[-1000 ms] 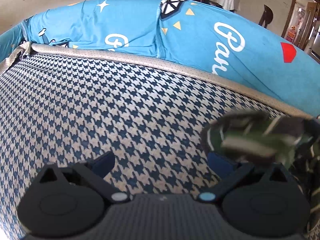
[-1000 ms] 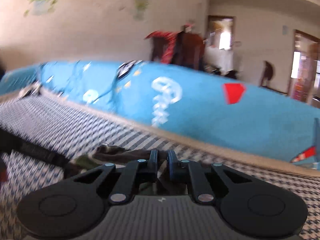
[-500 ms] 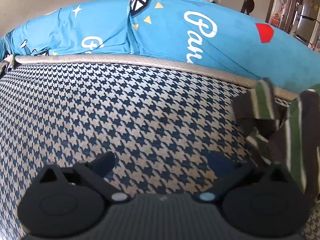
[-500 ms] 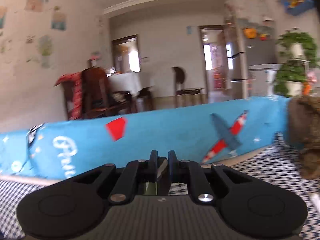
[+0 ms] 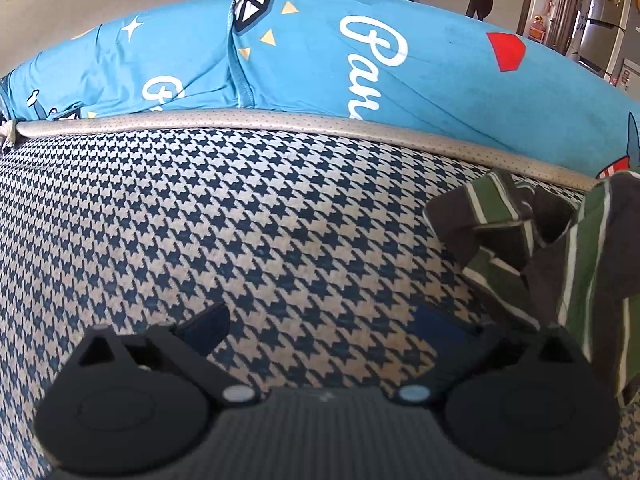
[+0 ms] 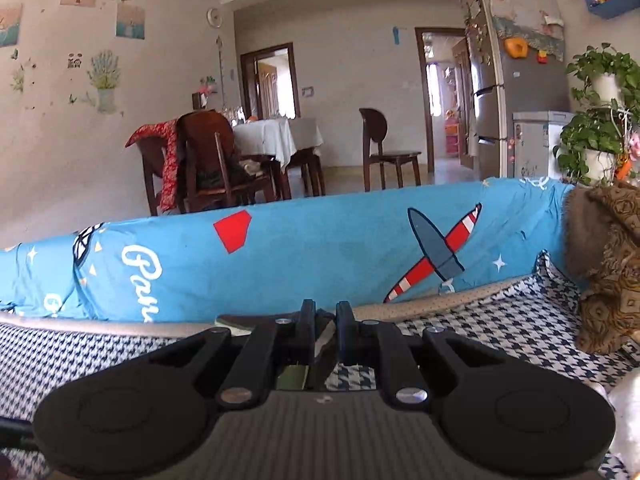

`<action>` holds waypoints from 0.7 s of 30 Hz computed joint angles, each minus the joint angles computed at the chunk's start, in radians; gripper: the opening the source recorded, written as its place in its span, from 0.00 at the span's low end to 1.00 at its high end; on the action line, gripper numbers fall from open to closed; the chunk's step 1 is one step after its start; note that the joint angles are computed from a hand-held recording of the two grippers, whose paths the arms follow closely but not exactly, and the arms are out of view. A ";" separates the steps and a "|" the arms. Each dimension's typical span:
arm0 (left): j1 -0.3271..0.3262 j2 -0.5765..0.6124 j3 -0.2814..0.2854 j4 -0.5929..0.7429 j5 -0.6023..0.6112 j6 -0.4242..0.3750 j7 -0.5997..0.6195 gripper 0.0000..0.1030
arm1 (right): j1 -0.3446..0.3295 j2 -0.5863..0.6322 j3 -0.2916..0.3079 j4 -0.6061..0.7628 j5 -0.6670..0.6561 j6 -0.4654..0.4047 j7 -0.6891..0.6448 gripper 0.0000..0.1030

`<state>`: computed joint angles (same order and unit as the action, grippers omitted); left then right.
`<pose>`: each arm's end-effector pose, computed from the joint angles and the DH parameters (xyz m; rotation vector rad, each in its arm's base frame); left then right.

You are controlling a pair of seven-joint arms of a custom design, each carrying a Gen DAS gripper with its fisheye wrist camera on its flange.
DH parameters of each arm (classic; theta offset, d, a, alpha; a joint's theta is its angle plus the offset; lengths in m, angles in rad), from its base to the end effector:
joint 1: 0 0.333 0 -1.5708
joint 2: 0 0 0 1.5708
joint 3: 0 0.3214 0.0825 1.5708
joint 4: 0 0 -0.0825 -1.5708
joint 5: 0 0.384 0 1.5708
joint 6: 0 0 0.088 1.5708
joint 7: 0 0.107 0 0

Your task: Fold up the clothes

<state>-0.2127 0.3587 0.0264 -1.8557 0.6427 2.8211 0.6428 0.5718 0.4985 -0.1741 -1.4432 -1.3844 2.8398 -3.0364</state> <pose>0.6565 -0.1559 0.3947 -1.9730 1.6379 -0.6338 0.6468 0.3571 0.4760 -1.4446 1.4764 -0.9181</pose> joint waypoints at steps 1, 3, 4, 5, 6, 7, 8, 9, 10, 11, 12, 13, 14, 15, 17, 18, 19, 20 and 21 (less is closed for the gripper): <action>-0.002 -0.001 0.000 -0.001 0.002 0.000 0.001 1.00 | 0.002 -0.019 -0.002 -0.023 -0.006 -0.002 -0.004 0.12; -0.005 -0.001 -0.001 -0.001 0.007 0.001 0.004 1.00 | 0.002 -0.056 0.000 -0.067 -0.031 -0.005 -0.004 0.16; -0.007 0.000 -0.001 -0.002 0.010 0.001 0.005 1.00 | 0.001 -0.073 0.001 -0.086 -0.061 -0.003 0.015 0.22; -0.007 0.000 -0.003 -0.002 0.010 0.001 0.009 1.00 | -0.003 -0.085 0.006 -0.101 -0.088 -0.004 0.033 0.26; -0.007 0.000 -0.006 -0.003 0.008 0.001 0.016 1.00 | -0.012 -0.092 0.017 -0.111 -0.100 -0.005 0.037 0.33; -0.007 0.001 -0.010 -0.003 0.006 0.001 0.023 1.00 | -0.026 -0.092 0.030 -0.114 -0.103 0.006 0.029 0.38; -0.005 0.003 -0.015 -0.003 -0.001 0.002 0.034 1.00 | -0.040 -0.090 0.041 -0.114 -0.106 0.024 0.020 0.39; -0.001 0.004 -0.024 -0.004 -0.013 0.006 0.052 1.00 | -0.049 -0.083 0.048 -0.110 -0.113 0.039 0.018 0.42; 0.004 0.006 -0.034 -0.006 -0.027 0.012 0.073 1.00 | -0.058 -0.073 0.055 -0.103 -0.108 0.050 0.013 0.46; 0.009 0.008 -0.044 -0.007 -0.045 0.019 0.098 1.00 | -0.071 -0.060 0.066 -0.095 -0.075 0.066 -0.015 0.49; 0.014 0.010 -0.053 -0.007 -0.064 0.026 0.124 1.00 | -0.084 -0.045 0.077 -0.086 -0.024 0.087 -0.055 0.53; 0.019 0.011 -0.064 -0.011 -0.086 0.034 0.153 1.00 | -0.092 -0.031 0.081 -0.079 0.020 0.113 -0.085 0.55; 0.027 0.012 -0.077 -0.015 -0.113 0.043 0.186 1.00 | -0.099 -0.016 0.084 -0.070 0.061 0.139 -0.110 0.57; 0.032 0.012 -0.088 -0.020 -0.139 0.053 0.218 1.00 | -0.108 0.001 0.092 -0.060 0.107 0.161 -0.141 0.61; 0.025 0.009 -0.091 -0.029 -0.166 0.067 0.264 1.00 | -0.127 0.037 0.112 -0.035 0.195 0.193 -0.207 0.67; 0.021 0.008 -0.092 -0.034 -0.176 0.073 0.286 1.00 | -0.135 0.056 0.122 -0.021 0.235 0.203 -0.239 0.68; 0.019 0.006 -0.097 -0.039 -0.189 0.080 0.312 1.00 | -0.142 0.076 0.132 -0.005 0.272 0.209 -0.271 0.68; 0.021 0.006 -0.105 -0.045 -0.206 0.088 0.340 1.00 | -0.149 0.095 0.145 0.012 0.311 0.203 -0.309 0.69; 0.023 0.005 -0.114 -0.050 -0.223 0.097 0.369 1.00 | -0.153 0.114 0.158 0.031 0.350 0.183 -0.353 0.69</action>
